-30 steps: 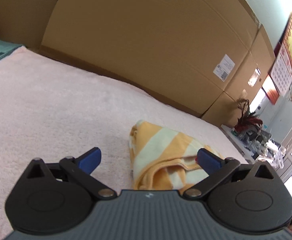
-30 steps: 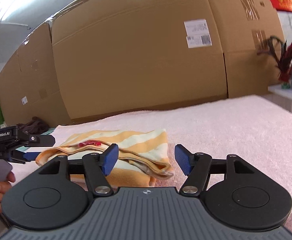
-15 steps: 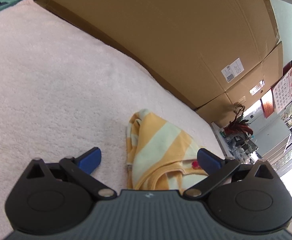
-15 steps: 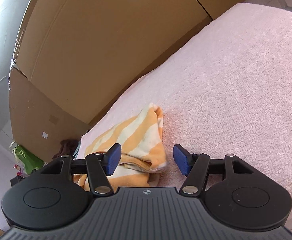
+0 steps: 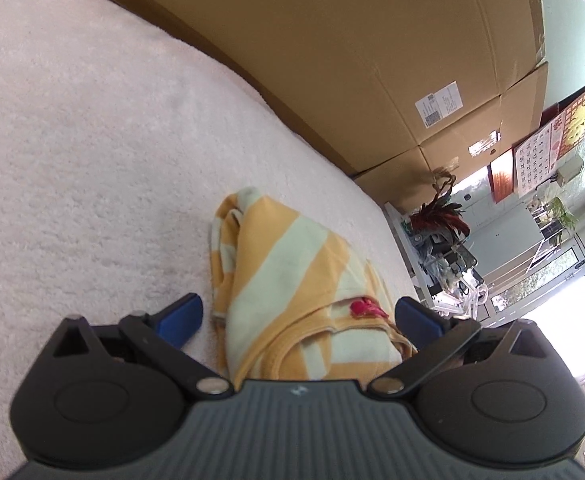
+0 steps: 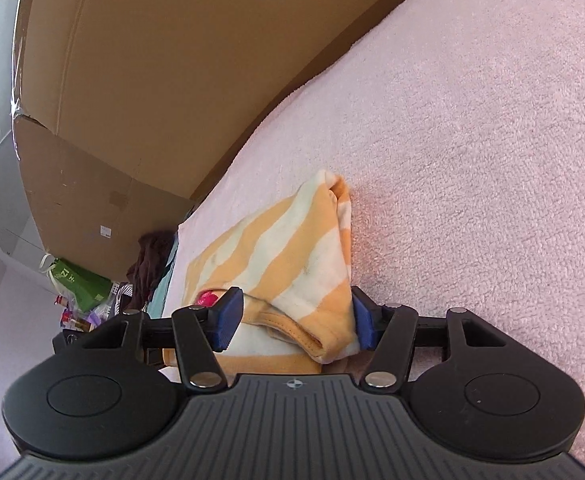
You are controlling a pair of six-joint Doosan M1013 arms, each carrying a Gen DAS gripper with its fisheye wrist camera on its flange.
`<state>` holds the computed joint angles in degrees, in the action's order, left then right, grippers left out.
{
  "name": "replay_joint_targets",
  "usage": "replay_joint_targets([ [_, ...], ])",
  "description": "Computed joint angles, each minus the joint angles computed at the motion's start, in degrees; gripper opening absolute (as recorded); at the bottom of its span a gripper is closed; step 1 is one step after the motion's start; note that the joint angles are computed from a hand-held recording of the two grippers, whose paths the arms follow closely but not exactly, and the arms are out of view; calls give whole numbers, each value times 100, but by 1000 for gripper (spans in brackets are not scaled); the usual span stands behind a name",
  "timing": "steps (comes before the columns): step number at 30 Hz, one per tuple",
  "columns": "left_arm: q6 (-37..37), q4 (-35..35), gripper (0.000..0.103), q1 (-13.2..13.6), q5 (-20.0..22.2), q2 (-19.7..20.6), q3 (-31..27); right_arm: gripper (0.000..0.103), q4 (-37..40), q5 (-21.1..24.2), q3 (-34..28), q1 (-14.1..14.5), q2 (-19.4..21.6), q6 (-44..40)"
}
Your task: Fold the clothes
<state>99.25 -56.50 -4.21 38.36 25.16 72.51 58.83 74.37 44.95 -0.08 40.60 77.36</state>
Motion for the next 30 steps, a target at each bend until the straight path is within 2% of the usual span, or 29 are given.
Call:
replay_joint_targets([
  [4, -611, 278, 102, 82, 622, 265, -499, 61, -156, 324, -463, 43, 218, 417],
  [6, -540, 375, 102, 78, 748, 363, -670, 63, -129, 444, -680, 76, 344, 498],
  [11, -344, 584, 102, 32, 782, 378, -732, 65, -42, 549, -870, 113, 462, 430],
  [13, -210, 516, 102, 60, 891, 339, -680, 64, -44, 679, -852, 79, 438, 332],
  [19, -435, 243, 102, 165, 1281, 295, -609, 59, -32, 1022, -858, -35, 427, 385],
  [26, -814, 116, 102, 188, 1418, 537, -931, 60, 29, 866, -1109, 62, 594, 537],
  [30, -470, -9, 102, 205, 1443, 462, -794, 56, 65, 880, -1015, 22, 551, 378],
])
